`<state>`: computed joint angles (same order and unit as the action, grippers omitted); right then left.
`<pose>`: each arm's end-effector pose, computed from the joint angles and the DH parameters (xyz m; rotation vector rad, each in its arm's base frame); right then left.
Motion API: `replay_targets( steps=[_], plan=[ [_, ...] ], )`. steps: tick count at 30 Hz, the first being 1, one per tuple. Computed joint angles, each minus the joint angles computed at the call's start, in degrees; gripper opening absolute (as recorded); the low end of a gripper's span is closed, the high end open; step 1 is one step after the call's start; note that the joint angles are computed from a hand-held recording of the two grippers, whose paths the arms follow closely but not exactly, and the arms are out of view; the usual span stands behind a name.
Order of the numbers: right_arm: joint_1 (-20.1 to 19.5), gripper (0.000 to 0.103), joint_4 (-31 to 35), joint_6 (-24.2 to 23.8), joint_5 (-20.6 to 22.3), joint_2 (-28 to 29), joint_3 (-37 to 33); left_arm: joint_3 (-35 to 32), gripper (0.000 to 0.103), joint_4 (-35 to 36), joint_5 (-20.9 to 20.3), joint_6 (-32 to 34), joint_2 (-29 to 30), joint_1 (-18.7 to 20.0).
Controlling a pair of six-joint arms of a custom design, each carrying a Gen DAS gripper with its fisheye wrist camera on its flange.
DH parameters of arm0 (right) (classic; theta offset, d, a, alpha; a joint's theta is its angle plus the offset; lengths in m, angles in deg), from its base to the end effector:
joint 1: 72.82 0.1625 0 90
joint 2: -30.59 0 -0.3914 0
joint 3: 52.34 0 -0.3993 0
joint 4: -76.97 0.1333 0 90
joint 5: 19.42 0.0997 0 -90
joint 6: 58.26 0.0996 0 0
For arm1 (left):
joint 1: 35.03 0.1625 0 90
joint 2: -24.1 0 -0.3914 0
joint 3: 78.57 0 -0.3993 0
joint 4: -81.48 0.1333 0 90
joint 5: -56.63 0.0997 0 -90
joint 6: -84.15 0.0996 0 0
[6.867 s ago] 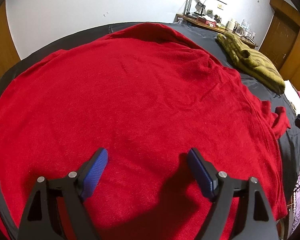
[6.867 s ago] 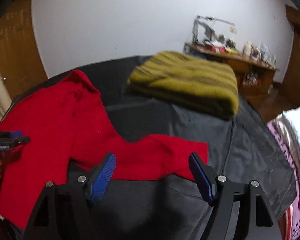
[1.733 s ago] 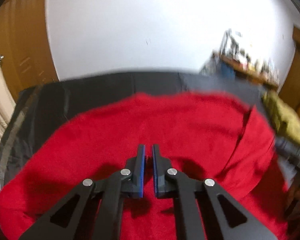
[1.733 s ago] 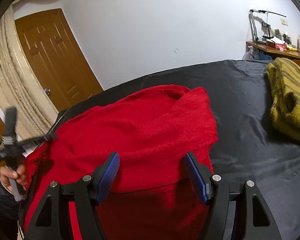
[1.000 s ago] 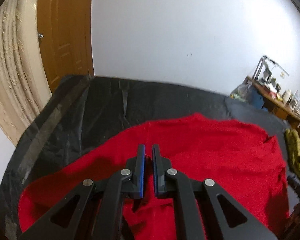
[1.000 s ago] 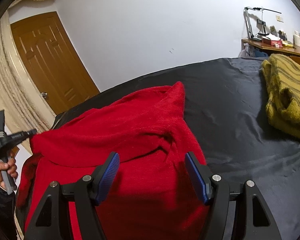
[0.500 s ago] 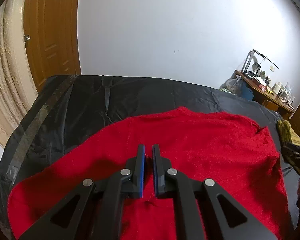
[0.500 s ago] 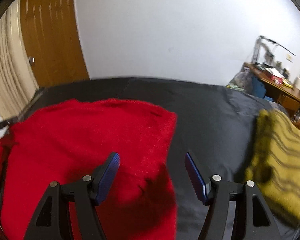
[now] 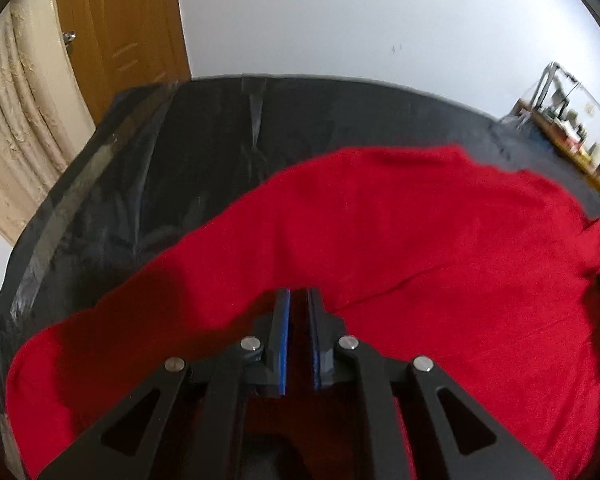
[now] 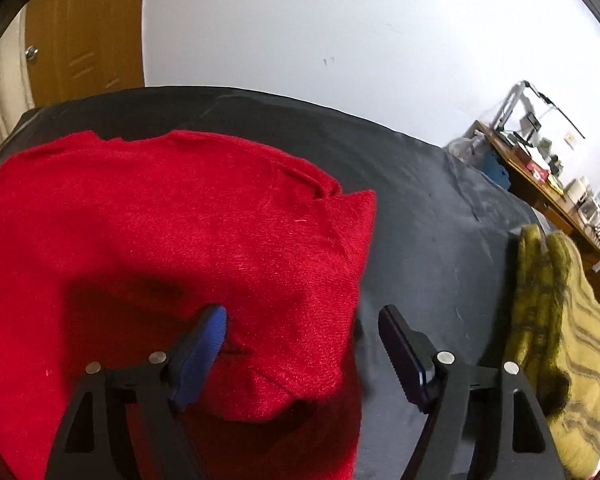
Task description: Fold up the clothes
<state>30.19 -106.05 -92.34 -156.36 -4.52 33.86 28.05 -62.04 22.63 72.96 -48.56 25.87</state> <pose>0.2144 -0.6592 0.0929 0.5288 -2.1054 0.6367 -0.0839 -0.5947 0.2940 0.1445 2.2237 -0.7655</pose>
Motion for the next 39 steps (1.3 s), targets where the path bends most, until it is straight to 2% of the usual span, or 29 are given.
replay_targets(
  steps=[3,5,6,7,8,13,16,19,24,27,29,31,34,37,38,39],
  plan=[
    [0.4,0.079,-3.1,-2.2,-0.9,1.0,0.0,0.0,0.02,1.0,0.0,-0.8,-0.6,-0.1],
    [0.9,0.079,-4.5,-3.6,-1.6,1.3,0.0,0.8,0.031,0.5,0.4,-1.0,-1.8,-0.5],
    [1.3,0.079,-5.3,-3.6,-1.5,0.7,0.9,1.4,0.042,-0.2,0.6,-0.9,-2.4,-0.8],
    [1.6,0.079,-5.5,-2.7,0.1,-0.5,2.6,2.0,0.052,-0.8,0.6,-1.0,-3.3,-1.1],
    [2.0,0.079,-5.3,-1.7,1.9,-1.8,4.3,2.7,0.056,-1.4,0.7,-1.0,-4.1,-1.4],
    [3.5,0.079,1.9,5.8,12.9,-8.1,12.3,7.0,0.066,0.9,1.0,-4.8,-11.2,-3.3],
    [4.2,0.079,3.0,6.9,16.4,-8.8,14.7,9.7,0.073,5.7,3.6,-8.2,-17.0,-4.7],
    [4.4,0.079,3.6,7.4,19.5,-8.4,16.5,12.5,0.078,14.8,7.3,-14.5,-24.0,-6.3],
    [3.4,0.081,4.6,8.5,21.5,-7.4,17.5,15.7,0.079,39.5,12.5,-32.8,-37.4,-9.0],
    [3.1,0.081,3.4,8.0,22.5,-7.6,18.2,17.1,0.079,48.5,11.0,-40.1,-43.3,-9.1],
    [2.5,0.081,3.5,8.6,23.8,-8.1,18.4,18.6,0.079,50.8,10.4,-42.3,-45.7,-9.4],
    [2.2,0.081,3.4,9.3,24.6,-8.3,18.6,20.5,0.079,50.3,10.9,-41.6,-47.0,-9.6],
    [1.9,0.081,3.3,9.9,25.3,-8.5,18.7,21.7,0.079,48.8,9.5,-39.4,-46.1,-8.9],
    [1.7,0.081,3.0,10.3,25.7,-8.8,19.1,22.5,0.077,44.2,8.4,-35.8,-44.1,-8.0],
    [1.6,0.081,2.9,10.5,25.8,-8.9,19.2,22.6,0.074,44.3,8.2,-36.2,-43.7,-8.3],
    [1.6,0.081,2.9,10.6,26.0,-9.0,19.3,22.7,0.06,43.5,7.8,-36.0,-43.3,-8.1]
  ],
)
